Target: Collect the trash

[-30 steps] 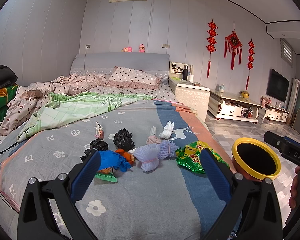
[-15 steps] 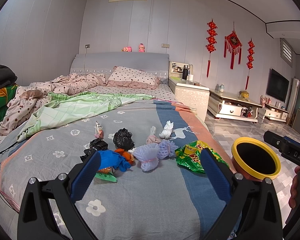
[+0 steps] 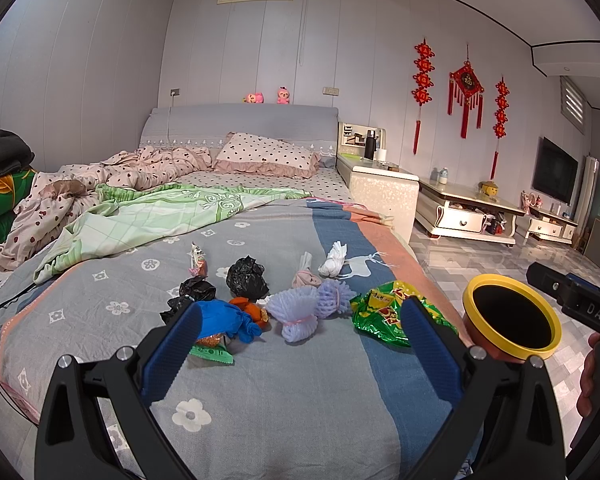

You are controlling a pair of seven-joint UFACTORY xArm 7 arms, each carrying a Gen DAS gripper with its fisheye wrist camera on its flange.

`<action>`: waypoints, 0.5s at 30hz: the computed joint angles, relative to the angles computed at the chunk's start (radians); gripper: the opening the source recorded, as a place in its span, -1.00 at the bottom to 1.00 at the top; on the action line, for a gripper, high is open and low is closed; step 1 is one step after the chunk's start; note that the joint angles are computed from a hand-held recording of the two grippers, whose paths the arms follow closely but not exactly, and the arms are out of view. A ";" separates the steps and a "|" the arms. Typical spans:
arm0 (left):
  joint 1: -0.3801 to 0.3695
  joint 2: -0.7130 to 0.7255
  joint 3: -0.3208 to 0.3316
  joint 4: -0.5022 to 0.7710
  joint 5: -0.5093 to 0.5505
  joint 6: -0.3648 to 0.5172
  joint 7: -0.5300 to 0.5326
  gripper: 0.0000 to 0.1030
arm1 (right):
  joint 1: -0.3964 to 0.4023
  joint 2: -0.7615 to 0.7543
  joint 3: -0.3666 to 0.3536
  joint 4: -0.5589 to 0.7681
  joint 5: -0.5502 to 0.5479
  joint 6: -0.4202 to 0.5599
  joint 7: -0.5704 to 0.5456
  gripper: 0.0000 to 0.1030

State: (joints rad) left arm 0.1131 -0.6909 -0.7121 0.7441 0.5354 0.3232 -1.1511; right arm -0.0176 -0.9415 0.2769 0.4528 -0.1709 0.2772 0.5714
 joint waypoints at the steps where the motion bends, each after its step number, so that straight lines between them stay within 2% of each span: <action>1: 0.000 0.000 0.000 0.000 0.000 0.000 0.000 0.86 | 0.002 0.002 -0.003 0.002 0.000 0.001 -0.002 0.84; 15: -0.012 0.009 0.011 0.009 0.002 0.019 0.011 0.86 | 0.010 0.009 0.007 -0.001 0.001 0.013 0.015 0.84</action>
State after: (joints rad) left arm 0.1008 -0.6820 -0.7006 0.7534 0.5371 0.3421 -1.1396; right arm -0.0078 -0.9326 0.2842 0.4521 -0.1696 0.2904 0.5867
